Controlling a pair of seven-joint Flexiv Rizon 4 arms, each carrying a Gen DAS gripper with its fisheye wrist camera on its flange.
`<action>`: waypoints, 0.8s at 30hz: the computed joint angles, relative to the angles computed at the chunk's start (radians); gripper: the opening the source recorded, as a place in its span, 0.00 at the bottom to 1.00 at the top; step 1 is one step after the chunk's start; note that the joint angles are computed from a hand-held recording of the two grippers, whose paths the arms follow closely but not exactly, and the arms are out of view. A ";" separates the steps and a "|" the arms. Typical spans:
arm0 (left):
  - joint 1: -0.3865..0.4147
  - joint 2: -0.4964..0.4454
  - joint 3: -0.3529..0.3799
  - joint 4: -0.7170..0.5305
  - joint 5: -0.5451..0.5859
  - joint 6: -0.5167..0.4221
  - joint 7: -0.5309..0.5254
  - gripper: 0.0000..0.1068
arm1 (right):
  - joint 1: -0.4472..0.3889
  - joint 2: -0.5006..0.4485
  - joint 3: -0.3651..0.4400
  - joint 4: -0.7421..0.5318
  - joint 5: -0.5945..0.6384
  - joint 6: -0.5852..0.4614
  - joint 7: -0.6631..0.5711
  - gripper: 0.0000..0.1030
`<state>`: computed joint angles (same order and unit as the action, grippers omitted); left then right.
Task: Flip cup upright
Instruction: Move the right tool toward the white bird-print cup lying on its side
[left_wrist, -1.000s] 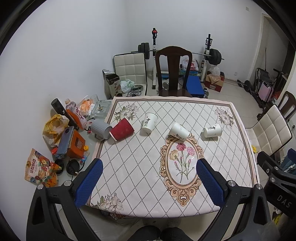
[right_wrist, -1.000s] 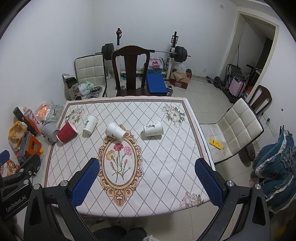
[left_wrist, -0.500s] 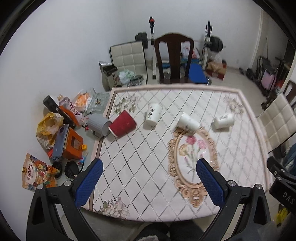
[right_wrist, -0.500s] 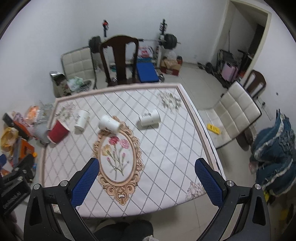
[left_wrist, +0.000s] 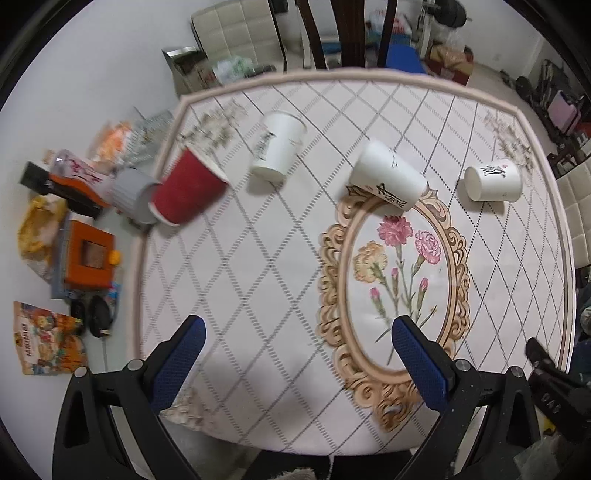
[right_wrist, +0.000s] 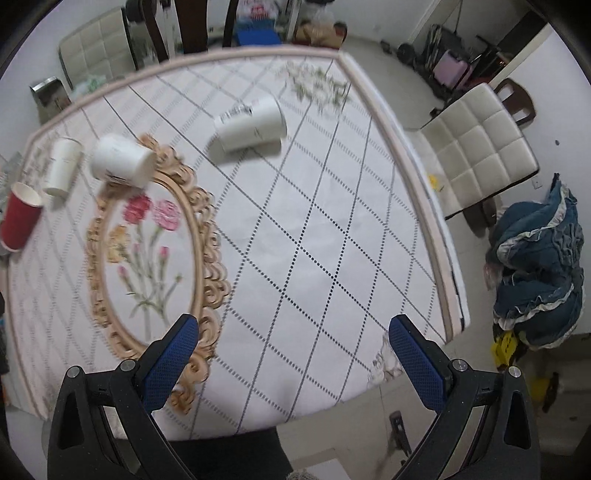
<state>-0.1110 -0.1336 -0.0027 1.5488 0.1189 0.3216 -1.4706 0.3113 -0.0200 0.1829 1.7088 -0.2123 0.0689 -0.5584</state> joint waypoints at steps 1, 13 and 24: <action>-0.004 -0.028 -0.008 -0.023 0.004 -0.013 -0.018 0.96 | -0.007 -0.015 -0.008 0.001 0.010 0.010 -0.018 1.00; -0.033 -0.339 -0.031 -0.322 -0.171 -0.131 -0.218 0.96 | -0.090 -0.198 -0.079 -0.063 0.047 0.076 -0.231 1.00; 0.018 -0.478 -0.058 -0.345 -0.460 -0.053 -0.467 0.84 | -0.130 -0.307 -0.102 -0.144 0.076 0.077 -0.291 1.00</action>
